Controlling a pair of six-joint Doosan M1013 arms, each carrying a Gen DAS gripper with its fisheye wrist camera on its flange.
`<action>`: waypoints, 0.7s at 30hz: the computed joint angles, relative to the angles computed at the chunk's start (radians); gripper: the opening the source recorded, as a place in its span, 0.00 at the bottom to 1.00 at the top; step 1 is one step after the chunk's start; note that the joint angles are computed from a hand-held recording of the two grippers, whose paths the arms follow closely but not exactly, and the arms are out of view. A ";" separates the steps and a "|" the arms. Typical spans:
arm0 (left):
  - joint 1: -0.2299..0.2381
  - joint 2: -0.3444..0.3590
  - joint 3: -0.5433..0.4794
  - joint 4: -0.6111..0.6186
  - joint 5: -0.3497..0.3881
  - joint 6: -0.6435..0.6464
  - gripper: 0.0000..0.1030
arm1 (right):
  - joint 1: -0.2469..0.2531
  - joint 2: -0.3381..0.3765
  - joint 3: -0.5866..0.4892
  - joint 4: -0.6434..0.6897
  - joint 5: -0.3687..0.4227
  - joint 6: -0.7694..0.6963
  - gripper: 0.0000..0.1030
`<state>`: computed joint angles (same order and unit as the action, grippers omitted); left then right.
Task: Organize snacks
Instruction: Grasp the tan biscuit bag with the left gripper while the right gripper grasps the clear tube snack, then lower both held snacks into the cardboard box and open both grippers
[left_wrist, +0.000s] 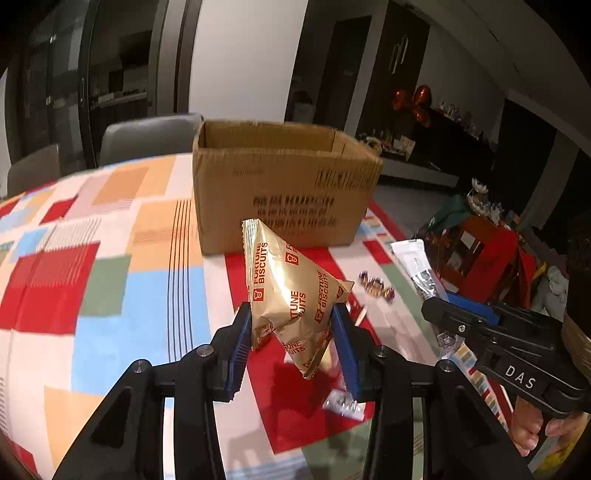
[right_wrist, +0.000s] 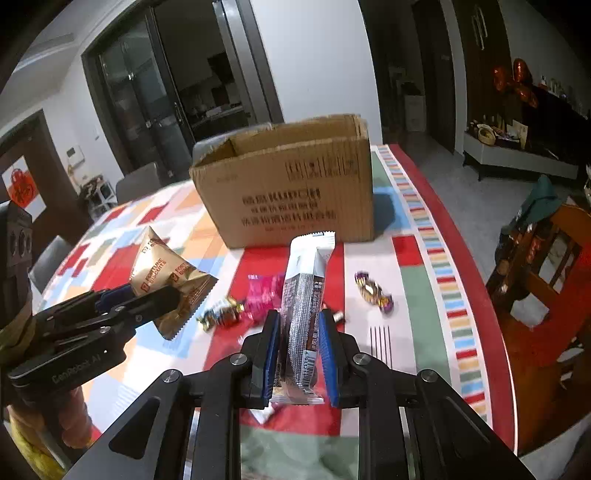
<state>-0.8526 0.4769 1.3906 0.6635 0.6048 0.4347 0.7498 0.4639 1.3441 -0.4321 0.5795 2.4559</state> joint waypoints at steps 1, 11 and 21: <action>0.000 -0.001 -0.004 0.011 0.001 -0.002 0.41 | -0.003 0.001 -0.007 0.001 -0.005 -0.003 0.22; 0.012 0.003 -0.065 0.097 0.025 0.012 0.40 | -0.026 0.021 -0.072 0.030 -0.030 -0.056 0.22; 0.040 0.031 -0.155 0.095 0.058 0.082 0.40 | -0.054 0.065 -0.181 0.076 -0.008 -0.145 0.22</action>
